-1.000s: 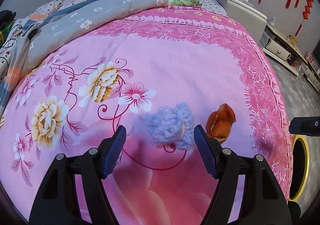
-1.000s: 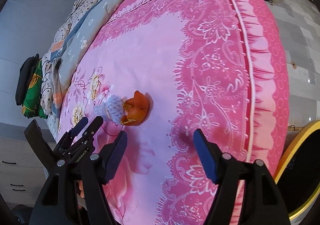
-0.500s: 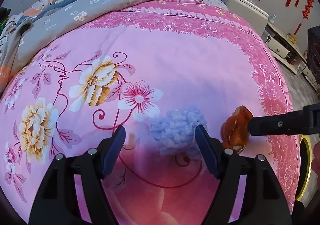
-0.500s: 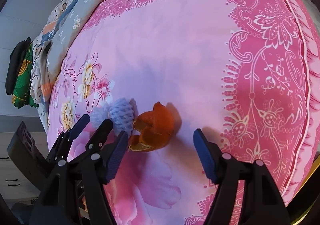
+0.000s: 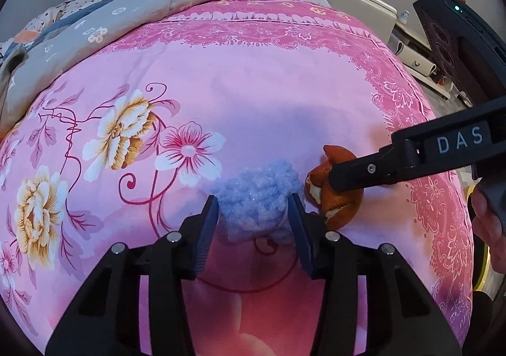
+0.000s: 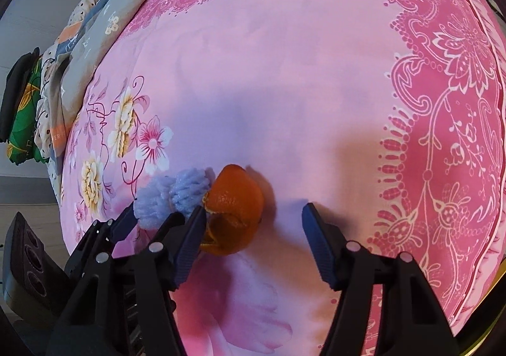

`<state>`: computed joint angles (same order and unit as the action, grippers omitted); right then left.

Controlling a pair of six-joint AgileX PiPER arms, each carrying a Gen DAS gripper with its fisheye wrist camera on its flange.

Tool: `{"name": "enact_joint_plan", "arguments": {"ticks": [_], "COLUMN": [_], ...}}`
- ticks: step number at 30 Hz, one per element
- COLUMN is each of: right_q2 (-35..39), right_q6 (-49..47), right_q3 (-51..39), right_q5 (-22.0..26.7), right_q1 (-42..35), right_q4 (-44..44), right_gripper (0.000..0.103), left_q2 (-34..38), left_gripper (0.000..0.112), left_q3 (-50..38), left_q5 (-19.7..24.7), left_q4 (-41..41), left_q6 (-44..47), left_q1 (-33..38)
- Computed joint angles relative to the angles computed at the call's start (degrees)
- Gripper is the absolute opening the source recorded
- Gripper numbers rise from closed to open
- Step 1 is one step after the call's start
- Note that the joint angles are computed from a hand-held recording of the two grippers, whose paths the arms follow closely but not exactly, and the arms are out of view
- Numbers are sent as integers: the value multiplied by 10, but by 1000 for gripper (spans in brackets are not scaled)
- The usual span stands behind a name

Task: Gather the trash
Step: 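Close the left tool on the blue yarn bundle while the right tool grasps the orange peel, then carry the yarn bundle with the left tool to the bin while the right tool carries the peel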

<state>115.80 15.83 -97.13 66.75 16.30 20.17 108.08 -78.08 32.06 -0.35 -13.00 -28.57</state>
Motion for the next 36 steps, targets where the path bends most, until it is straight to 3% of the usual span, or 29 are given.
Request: {"name": "enact_joint_plan", "arguments": {"ticks": [6, 9, 10, 17, 26, 36], "right_q2": [19, 30, 34, 30, -69, -222], "right_q6": [7, 3, -2, -9, -27, -82], "right_q3": [-26, -38, -42, -40, 60, 214], "right_q5": [11, 13, 14, 6, -34, -53], "right_q1": [13, 18, 21, 27, -4, -72], "right_q4": [-13, -15, -13, -15, -17, 38], "right_gripper": [52, 43, 34, 24, 22, 22], "left_q2": [-6, -13, -14, -28, -53, -113], "left_gripper": [31, 30, 29, 26, 21, 18], "left_q3": [9, 17, 19, 33, 41, 79], "left_q5": [-6, -5, -5, -14, -6, -3], "left_q4": [-15, -33, -40, -48, -30, -3], "left_q6": [19, 38, 45, 40, 6, -41], "left_q1": [4, 10, 13, 14, 8, -22]}}
